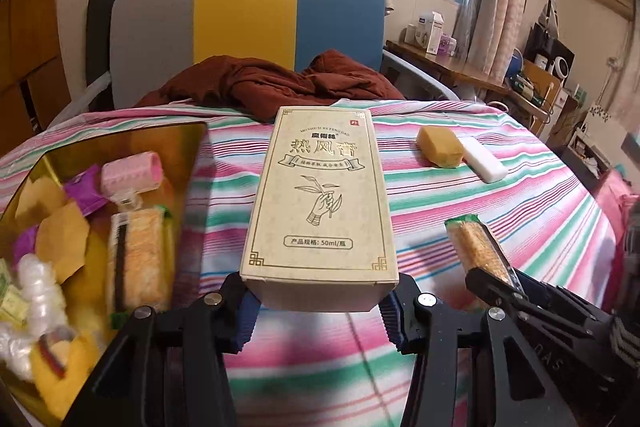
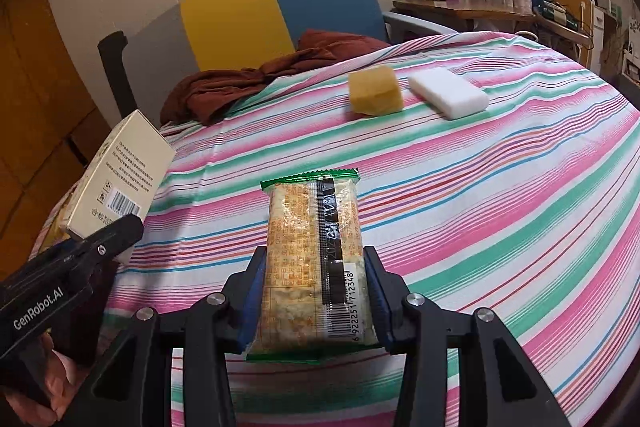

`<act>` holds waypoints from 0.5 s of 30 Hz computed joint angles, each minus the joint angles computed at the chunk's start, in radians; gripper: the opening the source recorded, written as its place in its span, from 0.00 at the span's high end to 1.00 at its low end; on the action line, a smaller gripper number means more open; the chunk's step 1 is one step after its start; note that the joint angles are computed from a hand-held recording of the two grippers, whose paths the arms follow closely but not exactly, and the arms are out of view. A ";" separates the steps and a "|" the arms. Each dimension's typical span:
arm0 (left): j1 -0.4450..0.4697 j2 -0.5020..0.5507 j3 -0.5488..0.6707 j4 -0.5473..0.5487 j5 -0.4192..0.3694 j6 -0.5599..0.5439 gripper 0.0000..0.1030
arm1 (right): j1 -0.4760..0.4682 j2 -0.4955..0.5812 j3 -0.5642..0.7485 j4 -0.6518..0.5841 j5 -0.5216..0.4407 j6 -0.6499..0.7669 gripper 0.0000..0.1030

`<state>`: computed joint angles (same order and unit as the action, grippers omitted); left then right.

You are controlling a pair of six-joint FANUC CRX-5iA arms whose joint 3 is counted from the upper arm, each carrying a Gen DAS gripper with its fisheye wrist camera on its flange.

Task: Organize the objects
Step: 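Carry the cream box and cracker packet over the gold tray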

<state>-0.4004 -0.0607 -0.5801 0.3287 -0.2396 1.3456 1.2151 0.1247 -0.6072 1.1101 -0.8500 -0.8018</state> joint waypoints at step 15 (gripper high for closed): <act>0.249 -0.164 -0.181 0.435 -0.134 -0.364 0.50 | 0.001 0.063 0.154 0.111 0.096 0.086 0.56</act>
<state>-0.1510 -0.2251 -0.7607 0.7633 -0.3735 0.9819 1.2164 0.1879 -0.4536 1.2213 -0.7537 -0.7155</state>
